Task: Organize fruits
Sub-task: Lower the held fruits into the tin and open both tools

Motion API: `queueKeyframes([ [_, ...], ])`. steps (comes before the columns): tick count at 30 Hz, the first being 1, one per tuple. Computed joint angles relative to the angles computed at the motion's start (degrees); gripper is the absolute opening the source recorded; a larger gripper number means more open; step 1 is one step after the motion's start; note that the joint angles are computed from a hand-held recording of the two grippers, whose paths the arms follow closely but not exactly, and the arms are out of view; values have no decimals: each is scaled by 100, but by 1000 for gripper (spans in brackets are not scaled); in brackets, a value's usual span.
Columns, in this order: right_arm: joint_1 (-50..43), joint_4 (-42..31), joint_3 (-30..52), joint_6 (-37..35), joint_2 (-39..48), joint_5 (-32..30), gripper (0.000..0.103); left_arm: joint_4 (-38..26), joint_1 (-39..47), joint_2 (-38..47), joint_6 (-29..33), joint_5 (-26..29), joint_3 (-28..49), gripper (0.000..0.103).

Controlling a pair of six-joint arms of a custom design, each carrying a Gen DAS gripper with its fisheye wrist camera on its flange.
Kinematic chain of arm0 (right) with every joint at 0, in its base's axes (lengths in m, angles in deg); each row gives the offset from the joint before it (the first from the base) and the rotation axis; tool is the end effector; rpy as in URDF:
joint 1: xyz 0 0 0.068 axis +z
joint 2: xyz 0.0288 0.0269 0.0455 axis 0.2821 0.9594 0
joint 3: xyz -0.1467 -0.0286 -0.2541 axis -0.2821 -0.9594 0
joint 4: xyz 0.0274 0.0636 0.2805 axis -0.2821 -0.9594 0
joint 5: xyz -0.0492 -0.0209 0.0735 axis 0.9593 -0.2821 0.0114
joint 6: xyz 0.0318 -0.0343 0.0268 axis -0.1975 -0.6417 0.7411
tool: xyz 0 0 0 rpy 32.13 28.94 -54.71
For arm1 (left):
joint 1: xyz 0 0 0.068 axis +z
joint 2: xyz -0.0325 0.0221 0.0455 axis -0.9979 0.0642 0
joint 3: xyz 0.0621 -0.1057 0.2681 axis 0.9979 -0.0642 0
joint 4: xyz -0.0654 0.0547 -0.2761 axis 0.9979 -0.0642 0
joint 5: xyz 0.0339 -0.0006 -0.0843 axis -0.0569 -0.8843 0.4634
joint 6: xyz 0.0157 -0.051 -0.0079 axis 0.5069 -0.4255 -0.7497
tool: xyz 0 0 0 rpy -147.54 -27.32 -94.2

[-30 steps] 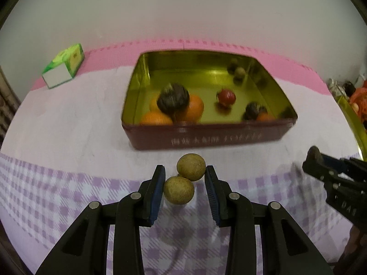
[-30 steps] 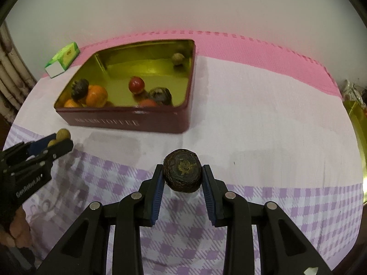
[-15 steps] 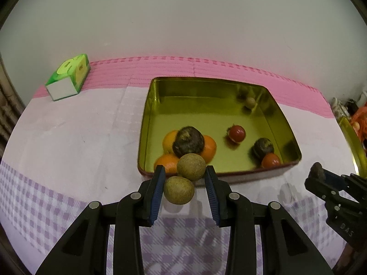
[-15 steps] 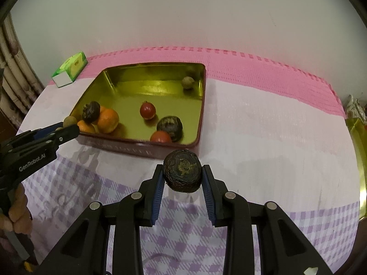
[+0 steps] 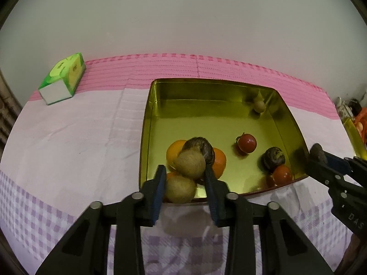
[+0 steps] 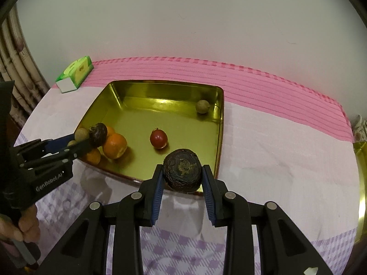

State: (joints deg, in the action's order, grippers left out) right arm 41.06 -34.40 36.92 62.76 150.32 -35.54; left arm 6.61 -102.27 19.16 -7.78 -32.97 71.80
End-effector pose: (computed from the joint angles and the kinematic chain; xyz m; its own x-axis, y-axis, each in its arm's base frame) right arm 0.2952 0.1309 0.1891 -0.8317 -0.0866 -0.5484 -0.1382 0.9890 0.0533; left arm 0.3074 -0.0873 0.1793 -0.8458 0.1107 -0.5218 0.1629 0.9851 -0.0550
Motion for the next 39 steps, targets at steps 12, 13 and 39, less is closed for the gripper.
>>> queueKeyframes([
  [12,-90,94,385,-132,775,-137,30,159,-18,640,58,-11,380,28],
  [13,-104,101,407,-149,830,-138,30,170,0,676,59,16,397,28],
  [39,-28,129,987,-335,1409,-164,30,-12,331,414,124,168,368,29],
])
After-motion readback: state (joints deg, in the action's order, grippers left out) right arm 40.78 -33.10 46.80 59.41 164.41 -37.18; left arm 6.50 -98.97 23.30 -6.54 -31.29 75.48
